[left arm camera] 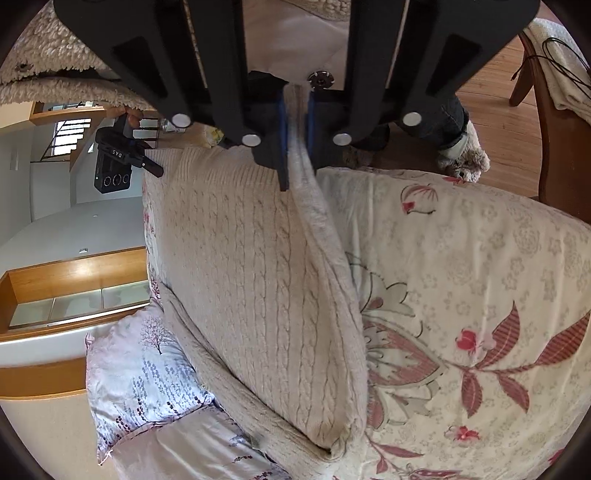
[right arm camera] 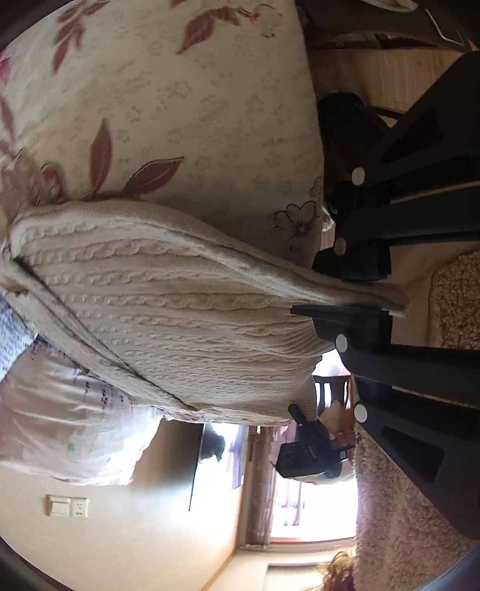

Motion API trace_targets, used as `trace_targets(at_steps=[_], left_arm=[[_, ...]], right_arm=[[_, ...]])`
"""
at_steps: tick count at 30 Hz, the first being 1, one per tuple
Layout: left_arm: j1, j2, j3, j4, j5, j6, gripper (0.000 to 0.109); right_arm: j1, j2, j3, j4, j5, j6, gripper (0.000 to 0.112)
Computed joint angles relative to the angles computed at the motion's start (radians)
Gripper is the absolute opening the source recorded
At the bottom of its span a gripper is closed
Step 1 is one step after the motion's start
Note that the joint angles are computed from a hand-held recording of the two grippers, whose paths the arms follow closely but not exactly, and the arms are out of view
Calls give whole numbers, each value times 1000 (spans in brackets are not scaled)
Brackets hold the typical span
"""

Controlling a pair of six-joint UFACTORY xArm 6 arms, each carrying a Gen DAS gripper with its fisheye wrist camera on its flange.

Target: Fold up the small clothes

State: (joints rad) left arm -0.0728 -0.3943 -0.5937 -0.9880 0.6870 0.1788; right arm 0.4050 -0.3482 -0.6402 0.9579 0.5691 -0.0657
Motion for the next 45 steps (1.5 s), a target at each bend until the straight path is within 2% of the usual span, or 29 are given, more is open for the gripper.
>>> trace_targets(at_steps=[5,12,16,19,25,30,35,39,45], left_arm=[[9,9,-56,-25,-58,65,6],[69,120,-223,-87,-146,167,6],[90,227,-357,-133,-183,216,6],[95,319,-472,-144,-201,233,6],[98,536,-737,-29,-214,152,6],[116,700,-910,42,-203,50,6],[139,826,-1021,96,-158,-64,6],[144,892,-1091,110,-147,-92,6],[158,974,-1151,143,-122,-206,6]], right_arm=[[12,20,-58,-70,-142,-6,8],[14,99,-177,-326,-314,93,8],[-4,147,-225,-428,-413,153,8],[-23,217,-294,-456,-453,169,8],[-72,378,-425,-527,-534,234,8],[-99,533,-578,-377,-523,146,8],[-133,650,-695,-420,-445,226,8],[-157,713,-765,-452,-413,300,8],[-194,798,-850,-532,-324,485,8]])
